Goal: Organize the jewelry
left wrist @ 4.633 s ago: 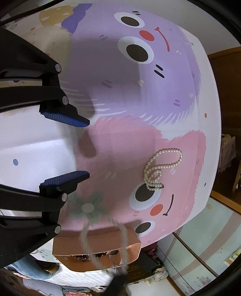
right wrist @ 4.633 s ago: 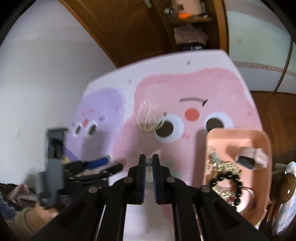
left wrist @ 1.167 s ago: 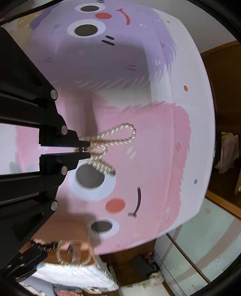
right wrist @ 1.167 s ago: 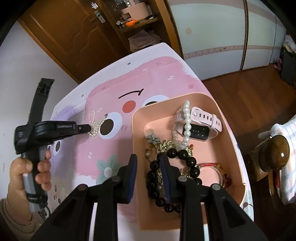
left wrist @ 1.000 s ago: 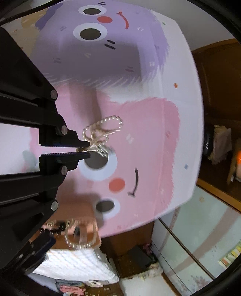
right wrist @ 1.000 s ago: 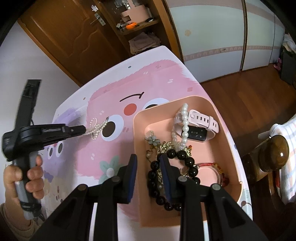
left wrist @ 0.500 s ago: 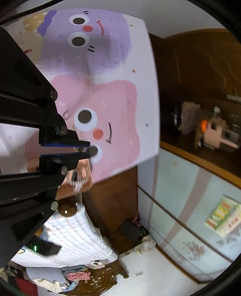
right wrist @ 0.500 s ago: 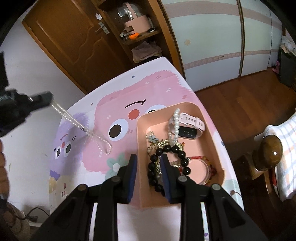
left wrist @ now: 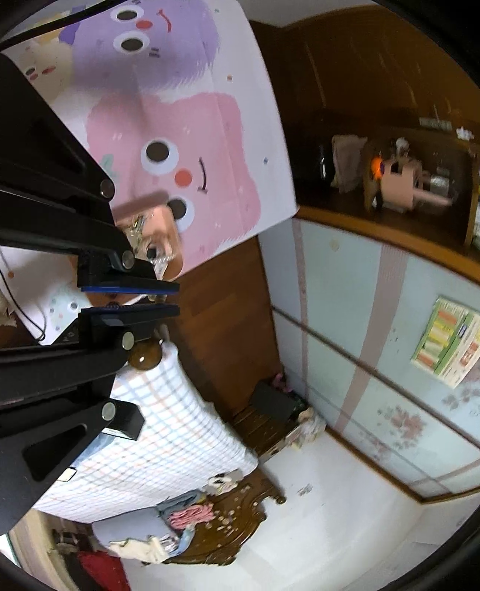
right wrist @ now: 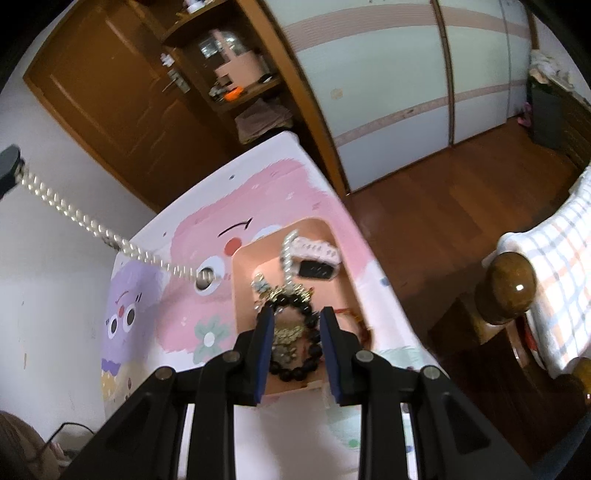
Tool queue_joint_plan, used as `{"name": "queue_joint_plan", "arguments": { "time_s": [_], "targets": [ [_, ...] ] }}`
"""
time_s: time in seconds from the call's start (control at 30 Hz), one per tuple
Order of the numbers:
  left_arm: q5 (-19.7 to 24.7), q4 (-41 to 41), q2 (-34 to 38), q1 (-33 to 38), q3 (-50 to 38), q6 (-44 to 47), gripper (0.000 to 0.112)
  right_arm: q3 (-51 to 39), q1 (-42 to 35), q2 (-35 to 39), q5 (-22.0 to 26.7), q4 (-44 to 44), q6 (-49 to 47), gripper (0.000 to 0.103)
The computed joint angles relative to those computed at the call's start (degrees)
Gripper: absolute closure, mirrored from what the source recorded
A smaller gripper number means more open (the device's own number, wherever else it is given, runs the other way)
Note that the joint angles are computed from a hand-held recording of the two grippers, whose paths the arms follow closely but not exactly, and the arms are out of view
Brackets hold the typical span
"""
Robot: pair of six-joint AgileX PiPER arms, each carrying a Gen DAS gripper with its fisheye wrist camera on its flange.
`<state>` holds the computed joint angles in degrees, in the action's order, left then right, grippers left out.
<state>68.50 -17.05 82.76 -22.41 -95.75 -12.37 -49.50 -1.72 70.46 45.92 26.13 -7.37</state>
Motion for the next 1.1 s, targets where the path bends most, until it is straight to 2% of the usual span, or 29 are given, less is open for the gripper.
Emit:
{"name": "queue_joint_plan", "arguments": {
  "time_s": [0.33,0.6,0.67,0.73,0.87,0.93,1.0,1.1],
  "targets": [
    [-8.58,7.22,3.02,-8.63,12.66,-2.21,0.11,0.61,-2.46,0.72,0.02,-0.99,-0.52,0.077],
    [-13.54,6.71,5.92,-9.3,20.74,-0.28,0.11,3.27,-0.43,2.51,-1.57,-1.95,0.07,0.077],
    [-14.7,6.03,6.32,-9.14,22.06,0.31,0.105,3.75,0.34,2.57,-2.04,-2.63,0.55,0.077],
    [-15.53,5.69,6.42,-8.42,23.07,0.31,0.092,3.97,1.12,2.65,-2.17,-2.94,1.1,0.077],
    [-16.48,5.1,5.43,-7.05,24.79,0.31,0.079,4.07,2.65,2.54,-2.36,-3.19,1.83,0.077],
    [-17.24,6.29,4.12,-6.81,26.2,-0.71,0.06,4.2,3.46,2.01,-2.34,-3.74,2.42,0.077],
    [-18.28,8.9,2.06,-7.03,27.97,-3.08,0.05,4.22,4.37,1.45,-2.07,-3.95,2.78,0.077],
    [-19.56,12.02,-1.44,-6.98,31.0,-6.05,0.046,4.15,6.08,0.59,-2.03,-4.94,3.88,0.077]
  ]
}}
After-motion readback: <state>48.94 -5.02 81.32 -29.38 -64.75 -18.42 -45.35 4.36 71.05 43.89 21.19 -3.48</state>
